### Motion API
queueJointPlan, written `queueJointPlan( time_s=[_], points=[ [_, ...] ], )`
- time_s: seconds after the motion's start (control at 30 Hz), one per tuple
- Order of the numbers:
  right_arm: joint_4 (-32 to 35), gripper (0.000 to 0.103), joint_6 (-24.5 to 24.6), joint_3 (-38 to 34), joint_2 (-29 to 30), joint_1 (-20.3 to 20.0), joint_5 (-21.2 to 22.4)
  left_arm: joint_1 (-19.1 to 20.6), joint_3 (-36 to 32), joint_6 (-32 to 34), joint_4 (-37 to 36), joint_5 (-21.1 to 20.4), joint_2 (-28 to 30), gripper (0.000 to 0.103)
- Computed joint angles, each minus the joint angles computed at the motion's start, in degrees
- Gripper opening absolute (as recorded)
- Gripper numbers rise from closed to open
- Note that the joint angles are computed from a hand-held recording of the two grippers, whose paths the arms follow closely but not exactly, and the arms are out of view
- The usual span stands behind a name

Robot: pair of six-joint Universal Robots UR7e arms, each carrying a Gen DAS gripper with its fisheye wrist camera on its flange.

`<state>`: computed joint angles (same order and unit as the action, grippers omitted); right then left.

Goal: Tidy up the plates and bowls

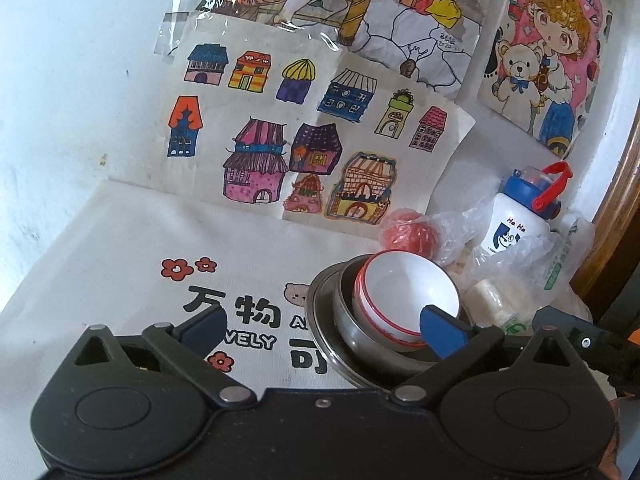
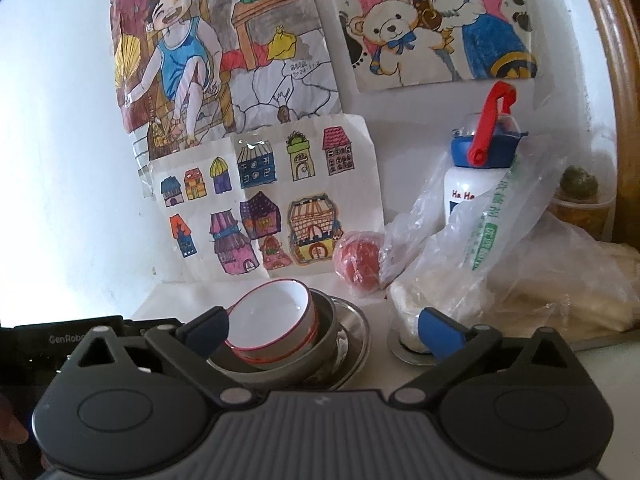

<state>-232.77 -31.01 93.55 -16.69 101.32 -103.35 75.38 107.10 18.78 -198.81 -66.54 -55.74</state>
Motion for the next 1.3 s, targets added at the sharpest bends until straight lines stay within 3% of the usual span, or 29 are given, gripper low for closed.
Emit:
queueJointPlan(
  time_s=[0.57, 1.3],
  points=[
    [-13.0, 0.103, -1.3, 4.5, 2.9, 1.3, -2.7, -1.0, 7.5, 4.4, -8.0, 2.0, -2.1, 0.102],
    [-19.1, 0.103, 0.1, 6.8, 5.5, 2.1, -7.1, -2.0, 15.0, 7.1, -17.2, 4.9, -2.9, 0.102]
  ],
)
